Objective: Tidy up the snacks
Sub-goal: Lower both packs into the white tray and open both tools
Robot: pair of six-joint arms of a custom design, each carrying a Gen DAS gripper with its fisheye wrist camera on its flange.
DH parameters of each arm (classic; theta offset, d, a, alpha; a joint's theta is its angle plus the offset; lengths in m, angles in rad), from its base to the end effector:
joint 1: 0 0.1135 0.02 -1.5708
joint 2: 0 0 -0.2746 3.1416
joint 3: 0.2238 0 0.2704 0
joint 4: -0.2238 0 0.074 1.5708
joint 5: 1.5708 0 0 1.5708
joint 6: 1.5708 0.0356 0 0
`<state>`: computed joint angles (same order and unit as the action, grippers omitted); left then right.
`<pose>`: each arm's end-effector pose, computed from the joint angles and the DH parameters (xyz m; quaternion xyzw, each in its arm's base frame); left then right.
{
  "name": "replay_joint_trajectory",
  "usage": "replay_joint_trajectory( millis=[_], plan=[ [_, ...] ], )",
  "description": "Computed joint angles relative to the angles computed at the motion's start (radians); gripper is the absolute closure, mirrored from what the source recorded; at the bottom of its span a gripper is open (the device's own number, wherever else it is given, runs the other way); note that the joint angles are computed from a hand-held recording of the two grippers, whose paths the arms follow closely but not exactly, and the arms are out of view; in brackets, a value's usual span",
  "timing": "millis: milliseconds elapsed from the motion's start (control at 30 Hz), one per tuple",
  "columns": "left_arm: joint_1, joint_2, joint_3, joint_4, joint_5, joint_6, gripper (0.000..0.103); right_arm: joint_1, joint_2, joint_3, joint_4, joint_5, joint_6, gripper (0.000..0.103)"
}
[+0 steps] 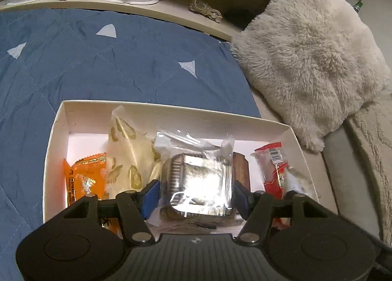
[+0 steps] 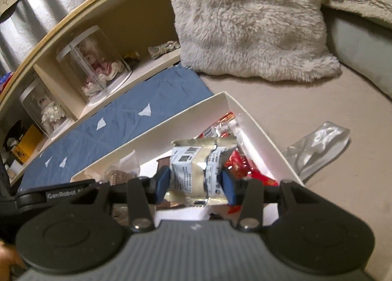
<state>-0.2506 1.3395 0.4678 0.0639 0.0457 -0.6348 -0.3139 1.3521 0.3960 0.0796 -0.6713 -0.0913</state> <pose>0.2402 -0.0632 0.1384 -0.1688 0.9124 -0.1786 0.3272 0.2224 -0.0489 0.1225 -0.0127 0.8948 0.2388 0.3770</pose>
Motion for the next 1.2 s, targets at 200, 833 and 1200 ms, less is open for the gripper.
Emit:
replay_joint_trajectory(
  millis=[200, 833, 1200],
  plan=[
    [-0.024, -0.060, 0.019, -0.089, -0.030, 0.033, 0.026, 0.056, -0.002, 0.012, -0.048, 0.093, -0.007, 0.036],
    [-0.075, -0.371, -0.023, -0.371, -0.099, 0.095, 0.007, 0.026, -0.247, -0.008, -0.257, 0.138, -0.090, 0.021],
    [-0.097, -0.610, -0.021, -0.622, -0.162, 0.084, 0.000, 0.034, -0.521, -0.035, -0.463, 0.153, -0.118, 0.001]
  ],
)
